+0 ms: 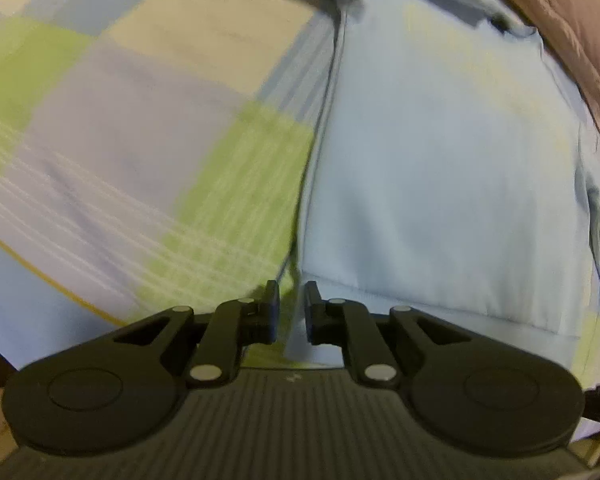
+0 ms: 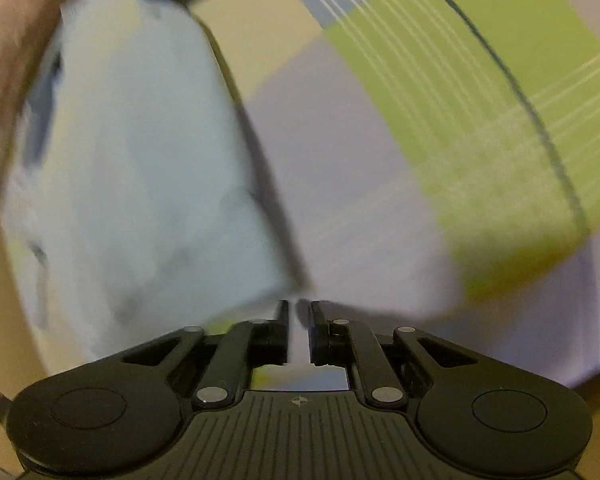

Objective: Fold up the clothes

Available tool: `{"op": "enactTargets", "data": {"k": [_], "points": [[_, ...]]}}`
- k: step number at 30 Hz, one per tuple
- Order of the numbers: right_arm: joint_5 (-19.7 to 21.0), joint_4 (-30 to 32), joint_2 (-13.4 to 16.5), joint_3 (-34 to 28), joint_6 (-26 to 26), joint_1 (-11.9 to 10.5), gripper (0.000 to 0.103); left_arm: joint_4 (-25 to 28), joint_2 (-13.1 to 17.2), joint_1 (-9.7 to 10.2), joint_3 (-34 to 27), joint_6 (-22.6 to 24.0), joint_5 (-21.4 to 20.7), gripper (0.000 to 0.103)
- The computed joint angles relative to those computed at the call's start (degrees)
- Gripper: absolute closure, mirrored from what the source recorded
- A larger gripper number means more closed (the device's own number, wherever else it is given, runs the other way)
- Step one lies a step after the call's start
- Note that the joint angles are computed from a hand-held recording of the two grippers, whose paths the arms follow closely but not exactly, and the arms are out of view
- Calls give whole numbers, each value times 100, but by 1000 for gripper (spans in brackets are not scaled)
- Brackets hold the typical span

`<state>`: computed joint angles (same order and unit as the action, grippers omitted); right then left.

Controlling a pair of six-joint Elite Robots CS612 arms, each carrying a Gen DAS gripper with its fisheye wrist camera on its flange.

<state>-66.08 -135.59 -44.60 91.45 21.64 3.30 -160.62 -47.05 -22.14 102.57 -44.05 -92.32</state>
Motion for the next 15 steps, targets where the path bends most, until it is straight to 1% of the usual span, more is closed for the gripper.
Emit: {"op": "enactTargets", "data": {"k": [1,2,3,4,5,6,8,9,10,11,13,14,15], "points": [[-287,93,-35,-88,-194,30,96,-152,-11,20,-25,6,80,94],[-537,-53,-61,-148,-407,57,96,-337,21,34,-109,74,195,94],[-778,-440,-52,-221,-605,91,96,-525,61,48,-202,152,310,93],[-921,-903,-1,-292,-732,122,96,-681,148,64,-362,303,401,93],[-984,-1261,94,-438,-845,152,96,-825,307,103,-605,511,344,93],[-955,-1509,247,-653,-965,181,96,-958,474,143,-864,720,268,92],[-828,-1897,600,-1160,-1209,233,96,-1037,839,203,-1454,1090,106,91],[-796,-2013,807,-1463,-1370,282,96,-1056,1052,226,-1795,1282,16,88],[-775,-2090,1029,-1793,-1550,338,96,-978,1274,258,-2168,1430,-76,88],[-744,-2117,1256,-2125,-1676,403,96,-881,1501,289,-2560,1574,-169,88],[-695,-1972,1751,-2923,-1854,534,96,-613,1951,347,-3348,1838,-353,88],[-657,-1844,1968,-3297,-1889,586,96,-441,2173,374,-3742,1958,-442,88],[-584,-1636,2230,-3768,-1934,635,96,-261,2361,382,-4069,2059,-414,88]]}}
